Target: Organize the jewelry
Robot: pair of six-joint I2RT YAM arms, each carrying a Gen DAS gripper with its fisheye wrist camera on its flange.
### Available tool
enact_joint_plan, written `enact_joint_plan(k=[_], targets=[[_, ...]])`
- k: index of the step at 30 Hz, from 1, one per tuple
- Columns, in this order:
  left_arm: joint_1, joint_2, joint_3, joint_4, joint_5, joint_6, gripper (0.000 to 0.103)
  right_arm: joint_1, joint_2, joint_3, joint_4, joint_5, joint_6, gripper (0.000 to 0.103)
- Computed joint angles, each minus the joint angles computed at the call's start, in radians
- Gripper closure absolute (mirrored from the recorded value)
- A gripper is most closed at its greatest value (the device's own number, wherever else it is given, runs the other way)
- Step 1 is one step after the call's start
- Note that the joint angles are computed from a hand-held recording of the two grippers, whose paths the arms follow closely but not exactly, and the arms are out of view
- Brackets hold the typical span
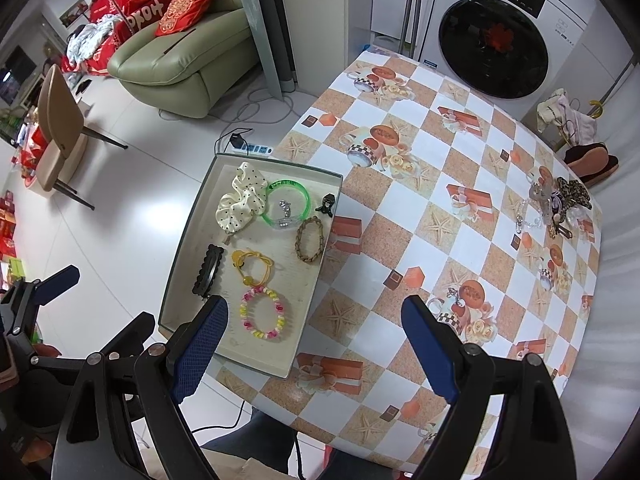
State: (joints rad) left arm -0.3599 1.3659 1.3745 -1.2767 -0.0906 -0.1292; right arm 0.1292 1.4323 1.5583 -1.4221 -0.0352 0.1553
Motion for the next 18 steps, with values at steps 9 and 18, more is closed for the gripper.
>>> enact_joint_plan(k=[9, 18], targets=[[-0.016, -0.012, -0.017, 0.001, -0.004, -0.022, 0.0, 0.001, -0.001, -0.001, -0.001, 0.0, 0.001, 0.013], [-0.024, -0.018, -0.024, 0.001, -0.008, -0.032, 0.0, 0.0, -0.005, -0.003, -0.002, -0.001, 0.002, 0.013]])
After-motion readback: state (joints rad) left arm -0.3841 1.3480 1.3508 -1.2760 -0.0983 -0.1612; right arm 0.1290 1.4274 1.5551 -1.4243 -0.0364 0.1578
